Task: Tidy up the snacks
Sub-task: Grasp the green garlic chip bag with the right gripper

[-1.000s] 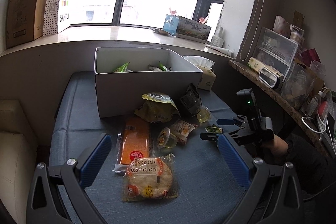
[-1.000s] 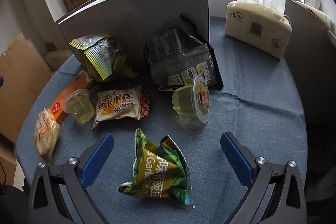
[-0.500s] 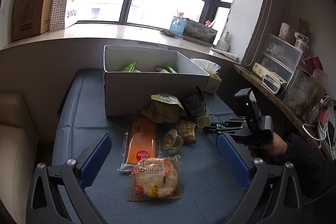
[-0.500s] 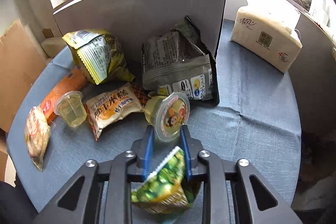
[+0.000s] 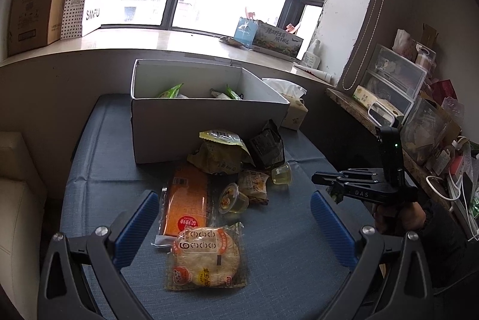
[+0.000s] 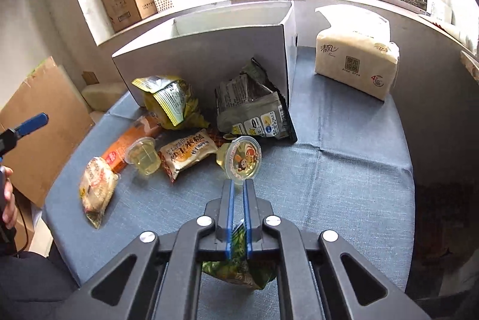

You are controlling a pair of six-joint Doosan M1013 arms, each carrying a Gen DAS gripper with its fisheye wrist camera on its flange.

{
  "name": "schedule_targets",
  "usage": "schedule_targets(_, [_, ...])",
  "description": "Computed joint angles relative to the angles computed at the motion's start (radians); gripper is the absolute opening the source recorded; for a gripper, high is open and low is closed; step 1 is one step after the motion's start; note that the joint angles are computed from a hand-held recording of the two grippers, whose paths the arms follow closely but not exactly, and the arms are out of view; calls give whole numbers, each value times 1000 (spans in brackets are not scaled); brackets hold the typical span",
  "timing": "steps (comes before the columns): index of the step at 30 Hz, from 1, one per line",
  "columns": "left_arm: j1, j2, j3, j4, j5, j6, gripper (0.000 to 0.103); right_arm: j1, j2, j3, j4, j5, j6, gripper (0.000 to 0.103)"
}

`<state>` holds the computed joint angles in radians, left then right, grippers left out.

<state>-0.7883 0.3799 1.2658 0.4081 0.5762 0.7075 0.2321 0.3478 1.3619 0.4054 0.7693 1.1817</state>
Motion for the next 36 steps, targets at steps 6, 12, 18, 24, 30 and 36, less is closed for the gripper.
schedule_targets(6, [-2,15,-20,-42,13,50,103,-12,-16,13,86,-44,-101,0])
schedule_targets(12, [-4,14,-18,-31,20,43,103,1,-12,5,-48,-38,-27,79])
schedule_targets(18, [2,13,-11,-44,13,37,103,-7,-23,41,-209,-43,72,103])
schedule_targets(24, [-2,20,-18,-51,34,61,103,-16,12,13,-223,8,94,103])
schedule_targets(30, [-2,26,-27,-67,45,86,103,-31,28,5,-80,59,1,46])
schedule_targets(36, [3,76,-95,-142,108,248,103,-31,-16,47,-13,29,-61,46])
